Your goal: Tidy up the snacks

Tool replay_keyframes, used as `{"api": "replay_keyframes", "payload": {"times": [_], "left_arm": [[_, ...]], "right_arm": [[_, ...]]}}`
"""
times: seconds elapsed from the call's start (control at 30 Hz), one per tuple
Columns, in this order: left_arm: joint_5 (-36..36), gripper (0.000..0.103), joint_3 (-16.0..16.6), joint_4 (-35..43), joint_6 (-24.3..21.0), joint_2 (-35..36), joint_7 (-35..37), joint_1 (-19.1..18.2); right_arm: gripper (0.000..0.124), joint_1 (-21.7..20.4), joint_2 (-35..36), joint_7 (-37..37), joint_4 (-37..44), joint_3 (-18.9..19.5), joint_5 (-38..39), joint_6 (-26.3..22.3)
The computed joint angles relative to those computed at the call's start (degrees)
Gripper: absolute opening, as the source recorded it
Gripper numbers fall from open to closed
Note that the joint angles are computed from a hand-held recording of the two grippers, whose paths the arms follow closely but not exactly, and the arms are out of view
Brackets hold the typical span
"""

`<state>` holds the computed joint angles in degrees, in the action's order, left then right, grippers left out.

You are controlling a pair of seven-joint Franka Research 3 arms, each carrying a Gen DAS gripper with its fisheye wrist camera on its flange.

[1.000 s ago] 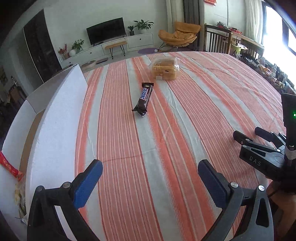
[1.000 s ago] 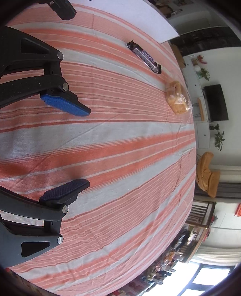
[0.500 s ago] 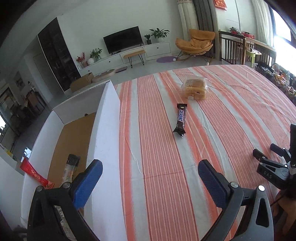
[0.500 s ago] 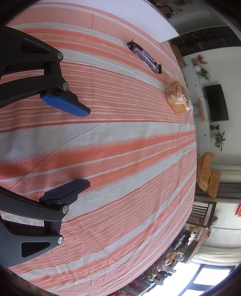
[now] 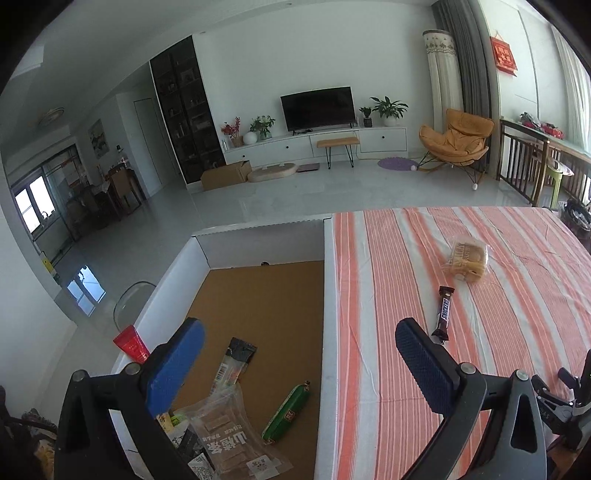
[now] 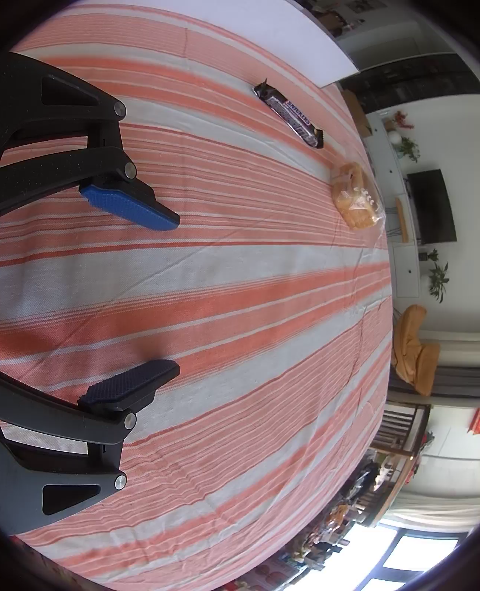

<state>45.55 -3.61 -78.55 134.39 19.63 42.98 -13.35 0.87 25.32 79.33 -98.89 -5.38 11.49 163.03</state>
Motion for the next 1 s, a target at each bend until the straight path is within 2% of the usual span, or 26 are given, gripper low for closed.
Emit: {"api": "replay_keyframes", "payload": {"times": [0.37, 1.0], "left_arm": [[4.4, 0.102, 0.8, -2.4, -1.7, -3.5, -4.4, 0.7], [8.5, 0.102, -0.3, -3.5, -3.5, -5.8, -8.0, 2.4]], "right_arm": [[0.076, 0.0, 0.0, 0.0, 0.0, 0.0, 0.0, 0.0], [0.076, 0.1, -0.1, 0.0, -0.1, -0.1, 0.0, -0.1]]}}
